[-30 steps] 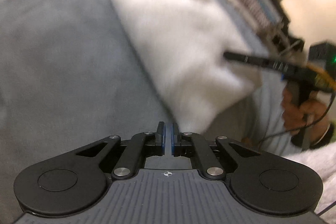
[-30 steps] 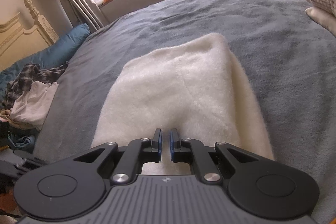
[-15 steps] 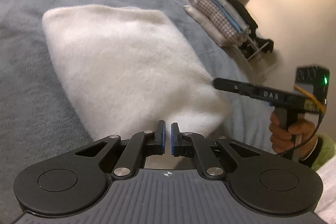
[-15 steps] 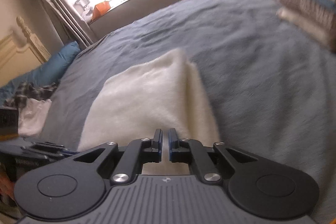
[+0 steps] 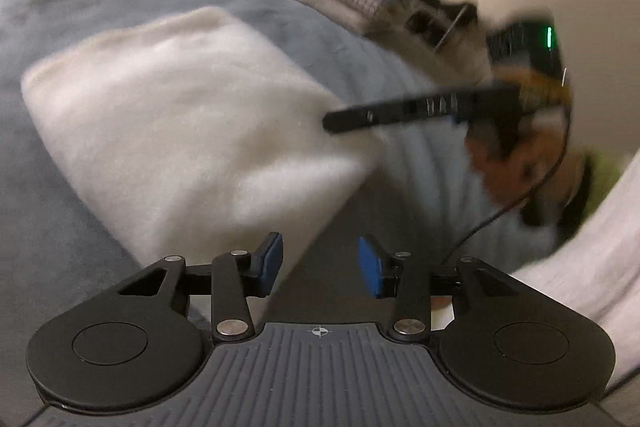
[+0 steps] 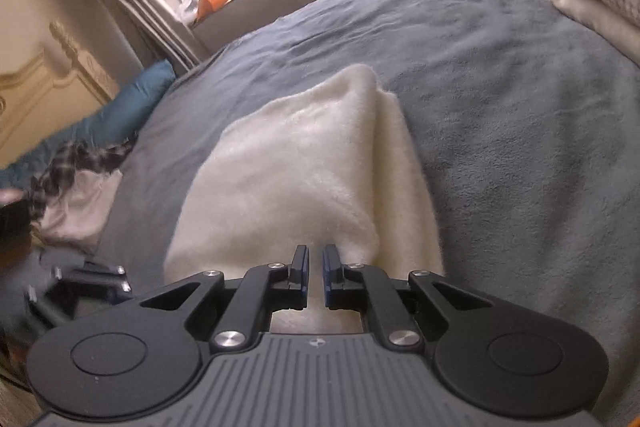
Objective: Fold clothes
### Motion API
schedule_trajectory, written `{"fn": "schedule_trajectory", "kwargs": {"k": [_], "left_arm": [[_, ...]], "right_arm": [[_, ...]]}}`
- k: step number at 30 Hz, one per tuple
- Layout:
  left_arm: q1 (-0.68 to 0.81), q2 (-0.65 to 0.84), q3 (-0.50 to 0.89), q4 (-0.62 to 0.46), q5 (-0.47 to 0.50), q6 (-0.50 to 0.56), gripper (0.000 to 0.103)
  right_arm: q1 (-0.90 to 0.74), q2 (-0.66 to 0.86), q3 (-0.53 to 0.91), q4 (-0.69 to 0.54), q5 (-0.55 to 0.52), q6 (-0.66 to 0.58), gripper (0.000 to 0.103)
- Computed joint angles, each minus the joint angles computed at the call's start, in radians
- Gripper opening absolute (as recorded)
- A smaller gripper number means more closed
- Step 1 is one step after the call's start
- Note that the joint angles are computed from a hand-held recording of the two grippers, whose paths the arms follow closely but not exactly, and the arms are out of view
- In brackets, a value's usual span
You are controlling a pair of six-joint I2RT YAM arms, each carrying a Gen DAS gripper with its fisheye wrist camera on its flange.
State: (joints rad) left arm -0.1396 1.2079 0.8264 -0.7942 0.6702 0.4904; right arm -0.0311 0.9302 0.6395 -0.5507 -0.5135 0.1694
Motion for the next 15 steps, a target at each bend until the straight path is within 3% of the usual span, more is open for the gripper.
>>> {"fn": "schedule_trajectory", "kwargs": {"k": [6,9,15], "left_arm": [[-0.21,-0.251,-0.213,0.264,-0.297,-0.11,0.042],[-0.263,-0.351,-0.298,0.333,-0.394,-0.083,0.042],[-0.518,-0.446,-0.467,0.518,-0.738,-0.027,0.043]], "right_arm": [[0.02,-0.013,-0.012,0.014,0.017,0.021,0.007],[0.013,-0.014,-0.019,0.021,0.007,0.035,0.007],[0.018,-0.028,-0.037,0.029,0.003,0.051,0.007]]}}
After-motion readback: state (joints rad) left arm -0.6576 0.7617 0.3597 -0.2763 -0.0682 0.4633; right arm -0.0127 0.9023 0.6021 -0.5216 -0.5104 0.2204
